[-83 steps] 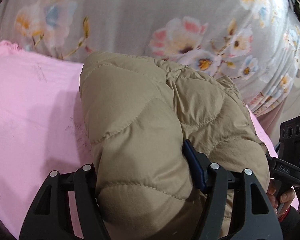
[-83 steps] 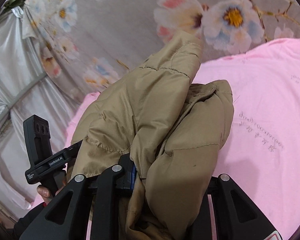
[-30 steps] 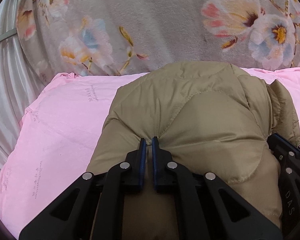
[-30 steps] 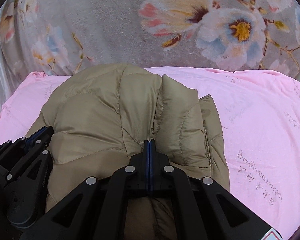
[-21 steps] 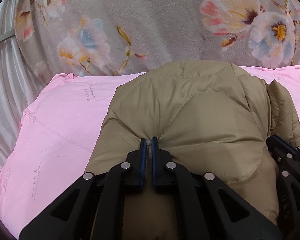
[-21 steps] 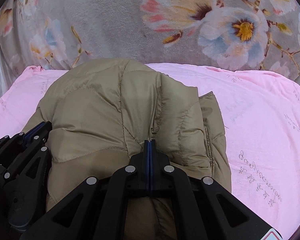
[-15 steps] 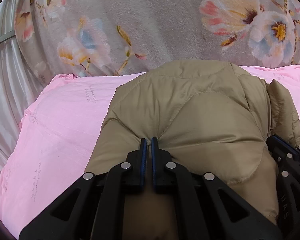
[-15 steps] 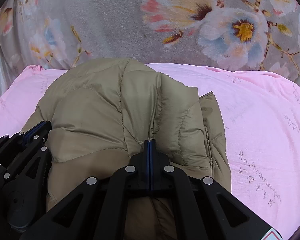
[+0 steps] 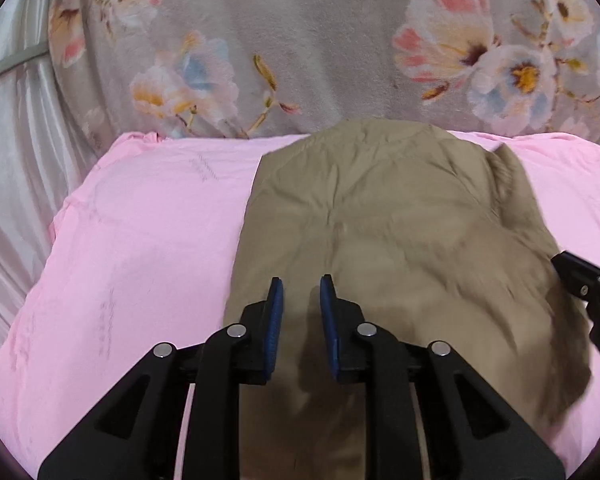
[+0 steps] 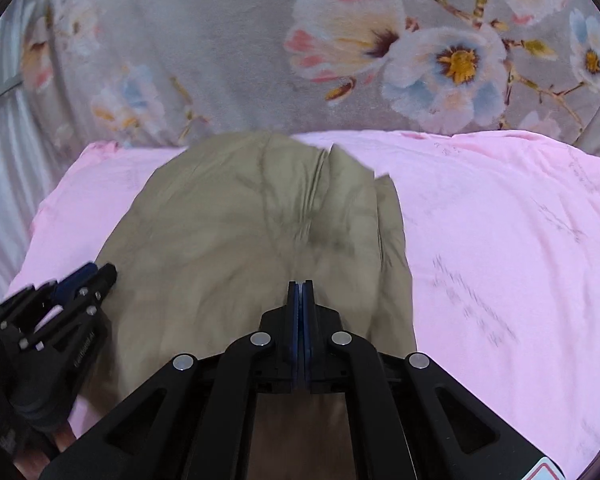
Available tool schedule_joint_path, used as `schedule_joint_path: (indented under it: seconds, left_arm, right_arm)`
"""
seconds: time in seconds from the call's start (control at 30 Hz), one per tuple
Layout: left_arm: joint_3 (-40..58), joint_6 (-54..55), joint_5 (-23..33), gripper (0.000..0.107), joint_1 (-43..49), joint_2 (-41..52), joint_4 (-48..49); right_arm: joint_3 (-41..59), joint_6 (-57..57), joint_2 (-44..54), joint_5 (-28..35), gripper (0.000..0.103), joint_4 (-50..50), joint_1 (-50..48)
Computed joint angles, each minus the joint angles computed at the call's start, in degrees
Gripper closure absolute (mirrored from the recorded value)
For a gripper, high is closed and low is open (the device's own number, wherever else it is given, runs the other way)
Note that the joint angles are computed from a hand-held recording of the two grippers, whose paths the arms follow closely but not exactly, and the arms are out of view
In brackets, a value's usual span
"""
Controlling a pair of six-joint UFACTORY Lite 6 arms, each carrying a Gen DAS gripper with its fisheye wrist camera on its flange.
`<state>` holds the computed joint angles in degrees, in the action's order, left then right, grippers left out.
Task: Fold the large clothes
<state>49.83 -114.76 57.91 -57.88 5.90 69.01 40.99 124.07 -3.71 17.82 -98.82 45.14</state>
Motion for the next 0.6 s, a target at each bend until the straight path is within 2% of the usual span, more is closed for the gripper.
schedule_joint_path:
  seconds: [0.07,0.23,0.33,0.43,0.5,0.53,0.6]
  left_arm:
    - [-2.48,-0.76,0.82,0.088,-3.73,-2.37,-3.1]
    - [-3.37,-5.95,0.98,0.088,-6.81,0.2,-4.07]
    - [-3.45,-6.59,2.47,0.088,-8.9,0.31,-4.95]
    - [-9.77,-10.93,1.33,0.087,-13.35,-7.77,-5.4]
    - [-12.45,-14.35,3.14,0.072,-17.33,-10.4,-7.31]
    - [-13.47,-16.15,3.87,0.069,-19.45,-11.15,-8.25]
    - [-14.69,-19.98,6.21,0.068,-24.61,-11.41,-10.31]
  right_arm:
    - [-0.9,-6.37,0.28,-0.5,0.102,7.5,2.4]
    - [0.05,0.07,7.47,8.78,0.103,4.24,9.12]
    - [-1.83,-2.38,3.65,10.4,0.102,10.08,11.61]
    - [-8.99,1.78,-4.42,13.37,0.093,12.2,16.82]
    - [-13.34,4.88,-7.81,18.01,0.085,14.88,22.51]
    - [-15.33,6.59,-9.22,19.78,0.078,16.08,25.29]
    - [-18.89,10.73,-11.63,21.06,0.074,16.54,29.33]
